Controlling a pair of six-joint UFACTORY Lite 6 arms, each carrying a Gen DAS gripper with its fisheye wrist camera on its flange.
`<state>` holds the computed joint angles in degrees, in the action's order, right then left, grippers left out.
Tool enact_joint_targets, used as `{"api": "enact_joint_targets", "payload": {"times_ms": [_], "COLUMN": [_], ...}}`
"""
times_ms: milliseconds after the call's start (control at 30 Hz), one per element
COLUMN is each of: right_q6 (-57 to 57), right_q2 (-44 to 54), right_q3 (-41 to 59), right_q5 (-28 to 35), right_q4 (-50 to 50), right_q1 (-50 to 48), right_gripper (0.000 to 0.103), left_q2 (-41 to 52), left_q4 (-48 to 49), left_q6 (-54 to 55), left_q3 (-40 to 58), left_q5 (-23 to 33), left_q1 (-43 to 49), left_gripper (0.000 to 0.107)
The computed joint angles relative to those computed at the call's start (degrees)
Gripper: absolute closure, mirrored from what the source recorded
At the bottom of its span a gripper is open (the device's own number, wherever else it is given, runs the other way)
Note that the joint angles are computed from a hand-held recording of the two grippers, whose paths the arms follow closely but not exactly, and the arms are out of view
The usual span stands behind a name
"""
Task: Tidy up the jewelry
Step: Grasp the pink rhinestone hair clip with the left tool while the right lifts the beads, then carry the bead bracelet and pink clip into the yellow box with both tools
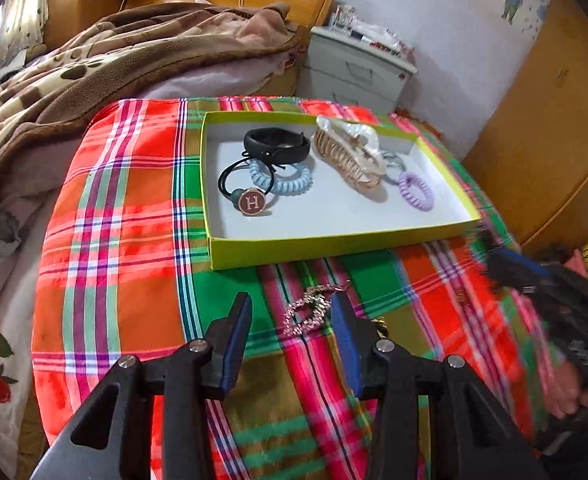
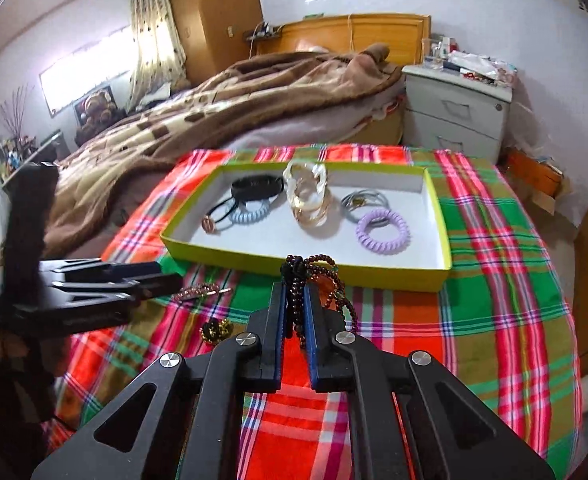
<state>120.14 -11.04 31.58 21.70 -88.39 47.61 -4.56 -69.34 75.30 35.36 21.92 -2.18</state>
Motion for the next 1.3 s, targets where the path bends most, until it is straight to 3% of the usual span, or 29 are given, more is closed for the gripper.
{"api": "enact_joint_targets", "payload": {"times_ms": [133,267,667,800,1300], "right_q6": [-2.51,-2.47,0.21,1.33,4.67], "right_q2": [-2.51,-3.79,-6.13,-6.47,-7.05], "right_q3": [-0.68,-1.29,-3.22,-3.88,-5.46], "right_q5": [1.84,3.21,3.51,3.47,2.52], "right_q4": [2.93,3.49,1.55,0.73,-2.06], "right_q1": [1.43,2.36,2.05,1.94,0.88], "right_gripper": [0.094,0.094,0.094,0.094,0.094], "left_q2": [2.83,3.53,3.97,3.16,-0.59], "left_q4": [0.09,2.38,4.35,9.79,15.83], "left_q6": [1.30,-1.13,-3.07,-9.72,-17.30], "left_q3": [1.50,1.26,1.02,-0.06,-1.95], "left_q5": [-1.09,-6.30,-10.89,-15.11,-13.69], "left_q1": [-3.21,-6.95,-10.70,-13.29,-11.58], "left_gripper": [0.064,0.064,0.065,0.073,0.074]}}
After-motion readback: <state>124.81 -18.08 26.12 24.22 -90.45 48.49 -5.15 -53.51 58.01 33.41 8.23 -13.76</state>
